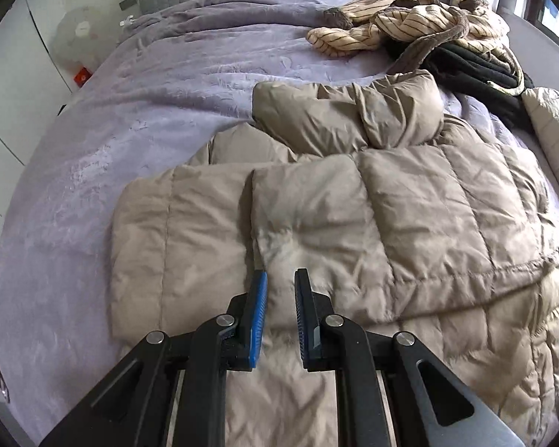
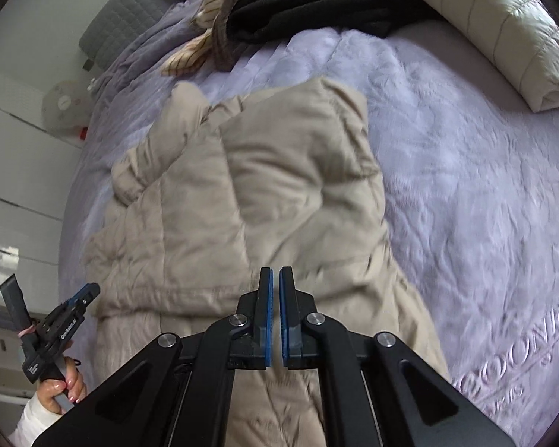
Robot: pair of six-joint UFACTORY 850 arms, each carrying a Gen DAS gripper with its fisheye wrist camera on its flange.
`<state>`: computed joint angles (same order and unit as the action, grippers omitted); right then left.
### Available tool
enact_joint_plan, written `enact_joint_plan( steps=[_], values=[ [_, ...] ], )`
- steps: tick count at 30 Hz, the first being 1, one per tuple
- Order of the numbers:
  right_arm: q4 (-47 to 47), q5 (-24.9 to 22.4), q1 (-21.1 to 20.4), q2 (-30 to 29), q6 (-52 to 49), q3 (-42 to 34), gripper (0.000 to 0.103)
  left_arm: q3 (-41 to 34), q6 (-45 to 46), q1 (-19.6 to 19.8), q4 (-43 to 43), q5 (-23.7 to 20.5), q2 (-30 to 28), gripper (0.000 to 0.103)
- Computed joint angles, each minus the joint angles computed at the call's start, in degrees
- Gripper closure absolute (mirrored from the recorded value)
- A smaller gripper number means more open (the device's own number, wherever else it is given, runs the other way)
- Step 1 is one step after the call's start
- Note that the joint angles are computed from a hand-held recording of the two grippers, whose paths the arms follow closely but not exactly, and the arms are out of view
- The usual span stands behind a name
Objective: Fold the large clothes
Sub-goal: 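Grasp the jacket hem with the left gripper while the right gripper grasps the hem, then open both grippers and lift them off the jacket, then move both grippers down to the hem of the folded jacket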
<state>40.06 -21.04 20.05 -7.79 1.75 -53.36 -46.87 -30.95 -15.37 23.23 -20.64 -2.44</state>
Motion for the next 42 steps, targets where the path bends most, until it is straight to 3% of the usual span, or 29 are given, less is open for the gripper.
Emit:
enact_joint_plan(
  steps=[1, 2, 3, 5, 12, 14, 16, 18, 24, 29, 32, 42],
  values=[
    [0.54, -0.47, 0.06, 0.37, -0.67, 0.39, 0.099, 0.46, 0.11, -0.07, -0.59, -0.02, 0.50, 0.067],
    [0.70, -0.87, 0.10, 0.73, -1.03, 0.75, 0.099, 1.02, -1.57, -0.59, 0.25, -0.42, 1.11, 0.017],
    [0.31, -1.07, 0.19, 1.12, -0.86, 1.12, 0.099, 1.75, -5.65, -1.25, 3.48, -0.86, 2.03, 0.000],
    [0.16, -1.54, 0.21, 1.80, -1.15, 1.69, 0.099, 3.15, -12.72, -2.34, 10.40, -0.28, 3.58, 0.000],
    [2.65, -3.51, -0.86, 4.56, -5.72, 4.33, 0.098, 4.85, -16.13, -6.04, 10.30, -4.75, 6.44, 0.000],
    [3.57, -3.59, -1.08, 5.36, -7.31, 5.17, 0.079, 5.44, -19.20, -7.27, 11.53, -6.10, 7.39, 0.000],
    [5.30, -3.19, -1.29, 6.58, -9.91, 6.59, 0.000, 6.17, -22.47, -8.69, 13.50, -7.98, 8.34, 0.000],
    [6.83, -2.29, -1.27, 7.99, -11.67, 8.02, 0.000, 7.56, -23.88, -9.89, 13.91, -9.33, 9.98, 0.000],
    [13.09, -5.60, -2.58, 11.63, -17.34, 12.13, 0.000, 11.92, -15.88, -9.93, 4.31, -11.54, 14.99, 0.000],
    [9.06, -5.38, -1.47, 15.79, -10.47, 15.96, 0.000, 15.31, -13.19, -9.49, 1.24, -16.32, 19.26, 0.000],
    [6.93, -4.51, -0.35, 19.04, -5.40, 18.64, 0.000, 17.07, -12.17, -9.70, 0.65, -18.32, 22.46, 0.000],
    [-9.05, -3.09, 8.69, 32.20, 26.67, 26.02, 0.000, 22.81, -6.13, -10.57, -5.11, -25.44, 35.89, 0.000]
  ],
)
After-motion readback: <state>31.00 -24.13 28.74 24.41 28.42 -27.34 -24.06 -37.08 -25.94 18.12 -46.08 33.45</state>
